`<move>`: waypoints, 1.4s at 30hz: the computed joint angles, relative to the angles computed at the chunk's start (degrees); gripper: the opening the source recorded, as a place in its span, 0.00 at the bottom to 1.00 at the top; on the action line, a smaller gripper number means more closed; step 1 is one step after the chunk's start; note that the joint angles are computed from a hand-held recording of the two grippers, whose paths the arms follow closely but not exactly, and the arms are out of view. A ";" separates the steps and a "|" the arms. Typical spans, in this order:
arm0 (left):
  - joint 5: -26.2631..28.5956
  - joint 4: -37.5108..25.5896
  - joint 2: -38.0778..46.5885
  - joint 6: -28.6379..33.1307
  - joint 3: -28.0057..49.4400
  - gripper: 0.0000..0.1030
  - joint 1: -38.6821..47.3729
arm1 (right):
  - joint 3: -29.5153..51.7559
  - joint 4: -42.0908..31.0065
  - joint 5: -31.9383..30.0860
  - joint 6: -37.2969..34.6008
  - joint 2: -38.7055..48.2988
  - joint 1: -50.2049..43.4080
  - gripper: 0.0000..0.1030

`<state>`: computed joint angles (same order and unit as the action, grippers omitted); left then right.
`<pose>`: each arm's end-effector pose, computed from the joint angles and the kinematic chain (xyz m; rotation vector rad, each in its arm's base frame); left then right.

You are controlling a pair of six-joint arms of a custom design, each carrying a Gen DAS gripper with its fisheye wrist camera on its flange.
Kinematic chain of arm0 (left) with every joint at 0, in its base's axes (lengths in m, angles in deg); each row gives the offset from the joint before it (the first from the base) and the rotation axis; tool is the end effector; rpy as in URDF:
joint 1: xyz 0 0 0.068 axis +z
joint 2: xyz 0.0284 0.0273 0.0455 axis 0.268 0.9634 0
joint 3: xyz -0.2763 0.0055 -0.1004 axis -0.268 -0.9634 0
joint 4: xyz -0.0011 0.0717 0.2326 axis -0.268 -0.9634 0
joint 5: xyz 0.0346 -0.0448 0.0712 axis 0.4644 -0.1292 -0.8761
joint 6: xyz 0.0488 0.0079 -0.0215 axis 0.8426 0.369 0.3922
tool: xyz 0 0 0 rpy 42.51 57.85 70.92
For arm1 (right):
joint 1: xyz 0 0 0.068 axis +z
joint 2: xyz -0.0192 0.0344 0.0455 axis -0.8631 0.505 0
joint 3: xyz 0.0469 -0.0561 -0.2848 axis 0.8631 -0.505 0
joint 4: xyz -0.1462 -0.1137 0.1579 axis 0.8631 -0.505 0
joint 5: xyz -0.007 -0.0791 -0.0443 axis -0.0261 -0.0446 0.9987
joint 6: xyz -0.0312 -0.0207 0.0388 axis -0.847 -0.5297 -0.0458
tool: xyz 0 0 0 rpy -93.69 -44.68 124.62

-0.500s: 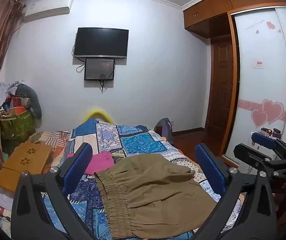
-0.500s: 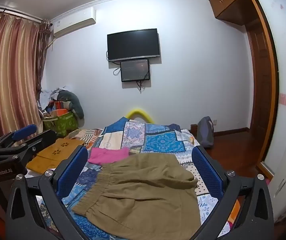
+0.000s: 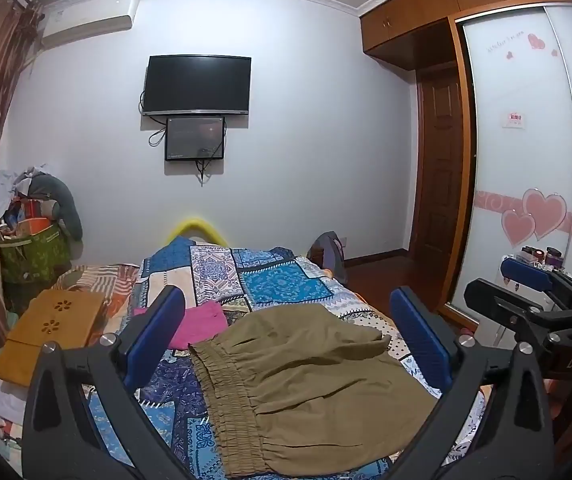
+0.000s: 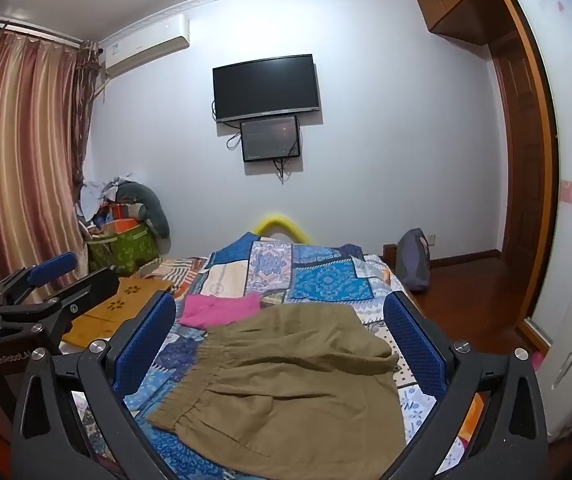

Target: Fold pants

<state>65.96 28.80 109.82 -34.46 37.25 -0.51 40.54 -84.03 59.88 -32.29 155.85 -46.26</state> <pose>0.3154 -0.1095 0.4614 0.7166 1.6911 -0.6046 0.2400 0.0376 0.4421 0.3986 1.7709 -0.1798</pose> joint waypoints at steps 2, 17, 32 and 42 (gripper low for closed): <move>0.27 -0.43 -0.02 0.14 0.26 1.00 0.17 | -0.34 0.18 -0.14 0.09 -0.17 -0.09 1.00; -0.46 -0.49 0.27 0.66 0.34 1.00 -0.36 | -1.16 0.62 0.06 0.79 -0.20 0.21 1.00; -0.56 0.29 0.10 0.66 -0.69 1.00 -0.35 | -1.67 0.98 -0.21 0.89 -0.18 -0.14 1.00; -0.88 0.17 -0.14 0.77 -0.85 1.00 -0.66 | -2.21 1.28 -0.36 0.94 -0.42 -0.26 1.00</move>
<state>65.08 28.98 109.67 -33.69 36.40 -1.17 38.33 -82.75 59.52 -31.35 155.43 -46.52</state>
